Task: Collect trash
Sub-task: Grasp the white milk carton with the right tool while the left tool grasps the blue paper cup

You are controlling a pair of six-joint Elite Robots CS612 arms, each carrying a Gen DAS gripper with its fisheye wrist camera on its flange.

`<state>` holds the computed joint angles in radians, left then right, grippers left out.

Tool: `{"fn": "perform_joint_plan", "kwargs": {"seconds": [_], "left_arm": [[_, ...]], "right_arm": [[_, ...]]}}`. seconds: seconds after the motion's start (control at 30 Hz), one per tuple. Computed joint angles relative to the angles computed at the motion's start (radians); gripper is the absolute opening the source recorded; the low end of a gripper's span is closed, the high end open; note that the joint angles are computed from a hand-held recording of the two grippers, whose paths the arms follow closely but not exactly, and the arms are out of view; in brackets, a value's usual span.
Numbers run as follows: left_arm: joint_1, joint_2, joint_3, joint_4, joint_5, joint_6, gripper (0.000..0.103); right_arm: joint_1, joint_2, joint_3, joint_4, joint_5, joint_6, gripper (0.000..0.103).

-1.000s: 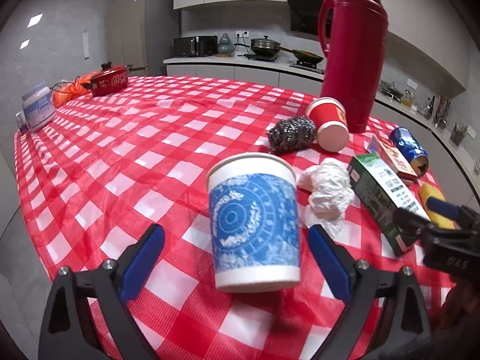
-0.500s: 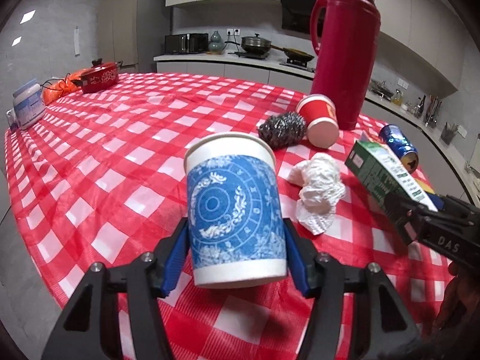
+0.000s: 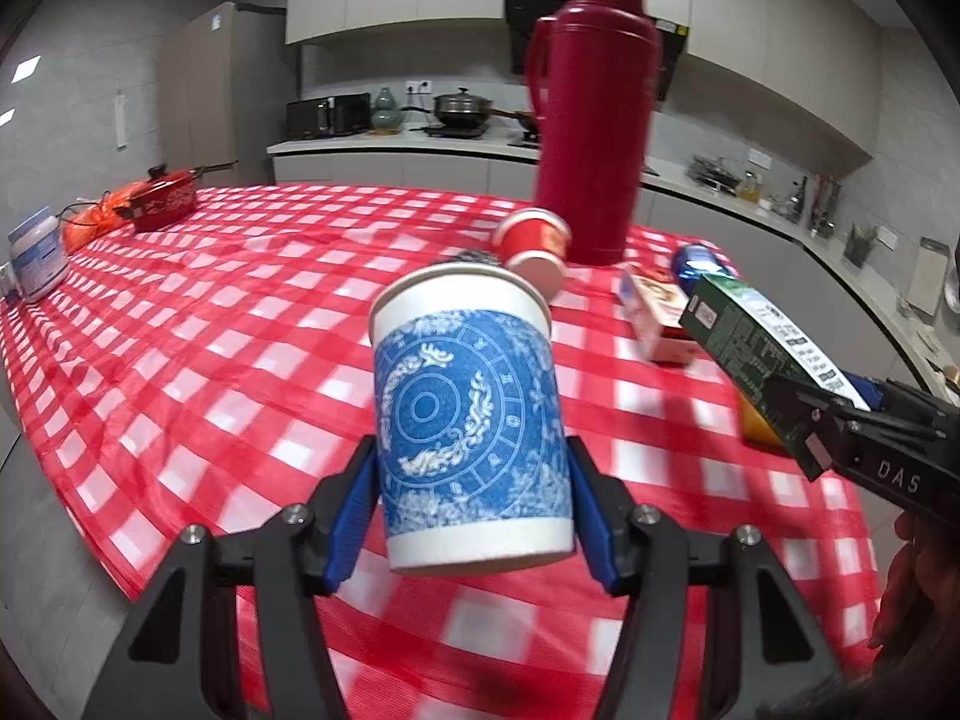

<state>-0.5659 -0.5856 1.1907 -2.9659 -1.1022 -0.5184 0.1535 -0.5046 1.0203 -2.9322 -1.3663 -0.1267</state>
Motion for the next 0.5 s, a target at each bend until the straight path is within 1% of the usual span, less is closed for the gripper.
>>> {"fn": "perform_joint_plan", "kwargs": {"seconds": [0.17,0.3,0.5], "left_arm": [[-0.027,0.006,-0.014,0.000,-0.025,0.026,0.060],[-0.050,0.011,-0.029,-0.008,-0.048,0.054,0.060],[-0.089,0.034,-0.082,-0.001,-0.089,0.109,0.060]], "right_arm": [[-0.025,-0.051,0.099,-0.060,-0.004,0.002,0.055],[-0.054,-0.098,0.191,-0.123,-0.010,0.016,0.055],[-0.099,-0.159,0.307,-0.196,-0.038,0.022,0.055]]}}
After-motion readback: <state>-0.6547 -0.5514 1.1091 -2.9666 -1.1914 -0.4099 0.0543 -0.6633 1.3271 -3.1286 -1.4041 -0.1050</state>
